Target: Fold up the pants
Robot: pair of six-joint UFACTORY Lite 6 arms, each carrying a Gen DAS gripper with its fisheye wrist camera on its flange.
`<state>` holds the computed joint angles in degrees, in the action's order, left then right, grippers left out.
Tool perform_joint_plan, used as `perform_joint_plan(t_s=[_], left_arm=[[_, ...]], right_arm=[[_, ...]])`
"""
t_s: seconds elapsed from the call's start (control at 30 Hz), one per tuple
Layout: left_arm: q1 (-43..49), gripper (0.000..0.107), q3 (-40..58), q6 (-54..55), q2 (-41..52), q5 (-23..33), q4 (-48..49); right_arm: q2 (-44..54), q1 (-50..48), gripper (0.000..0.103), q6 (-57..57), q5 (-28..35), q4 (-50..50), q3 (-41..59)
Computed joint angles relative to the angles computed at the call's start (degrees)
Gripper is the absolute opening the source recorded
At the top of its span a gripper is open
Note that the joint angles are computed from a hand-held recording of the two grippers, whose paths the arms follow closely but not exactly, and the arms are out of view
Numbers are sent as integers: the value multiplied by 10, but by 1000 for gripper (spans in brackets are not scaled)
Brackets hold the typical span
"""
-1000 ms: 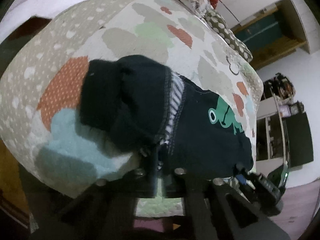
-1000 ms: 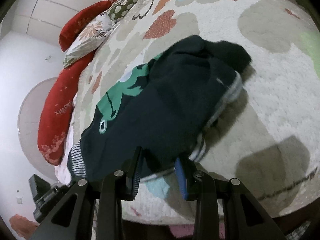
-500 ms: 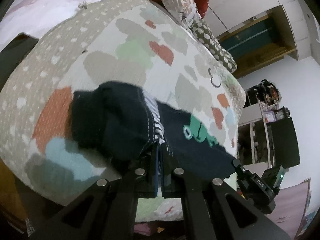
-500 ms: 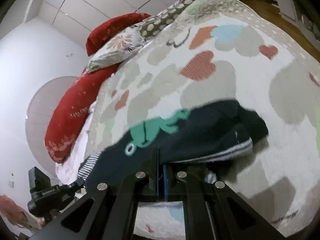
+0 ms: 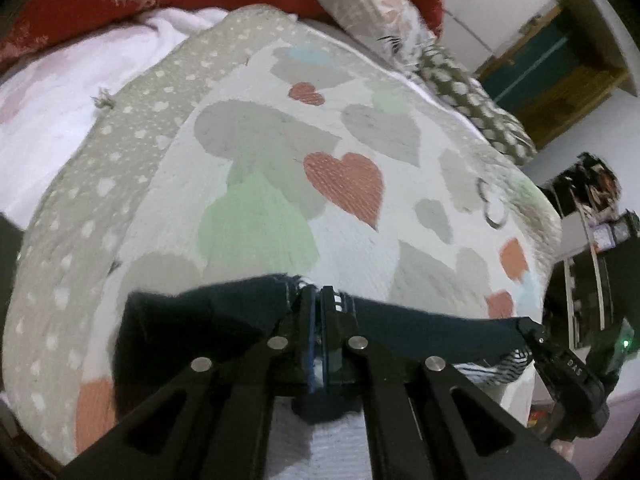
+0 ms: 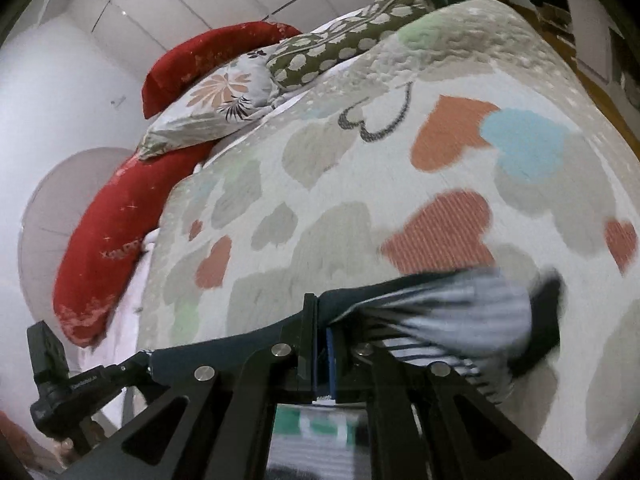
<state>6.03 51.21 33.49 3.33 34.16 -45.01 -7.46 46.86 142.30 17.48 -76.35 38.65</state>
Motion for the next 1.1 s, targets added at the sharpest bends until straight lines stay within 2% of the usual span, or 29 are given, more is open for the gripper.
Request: perform_joint_plan(t_s=[0.07, 0.13, 0.2, 0.27, 0.37, 0.53, 0.67, 0.77, 0.9, 1.0, 1.1], left_arm=[[7, 5, 44, -11, 60, 1, -3], [29, 10, 74, 9, 93, 24, -28], [53, 23, 89, 38, 99, 50, -57], [75, 44, 87, 57, 82, 56, -75], [110, 53, 78, 74, 53, 81, -92], [131, 57, -4, 88, -56, 91, -48], [141, 67, -128, 115, -214, 80, -15], [141, 70, -217, 120, -329, 81, 7], [147, 70, -299, 118, -420, 83, 34], [177, 70, -352, 112, -481, 66, 65], [187, 70, -375, 78, -486, 33, 125]], right_arm=[[45, -29, 19, -52, -1, 32, 29], [77, -41, 32, -151, 33, 101, 60], [68, -40, 42, -183, 66, 114, 60], [32, -37, 50, -179, 85, 112, 35], [-35, -19, 52, -178, 126, 131, -9], [-127, 39, 52, -156, 169, 175, -90], [-201, 147, 52, -48, 222, 179, -172], [-240, 280, 52, 69, 299, 198, -220], [-209, 464, 52, 213, 391, 236, -223], [-141, 554, 53, 280, 421, 257, -188], [-73, 606, 53, 315, 437, 274, -146]])
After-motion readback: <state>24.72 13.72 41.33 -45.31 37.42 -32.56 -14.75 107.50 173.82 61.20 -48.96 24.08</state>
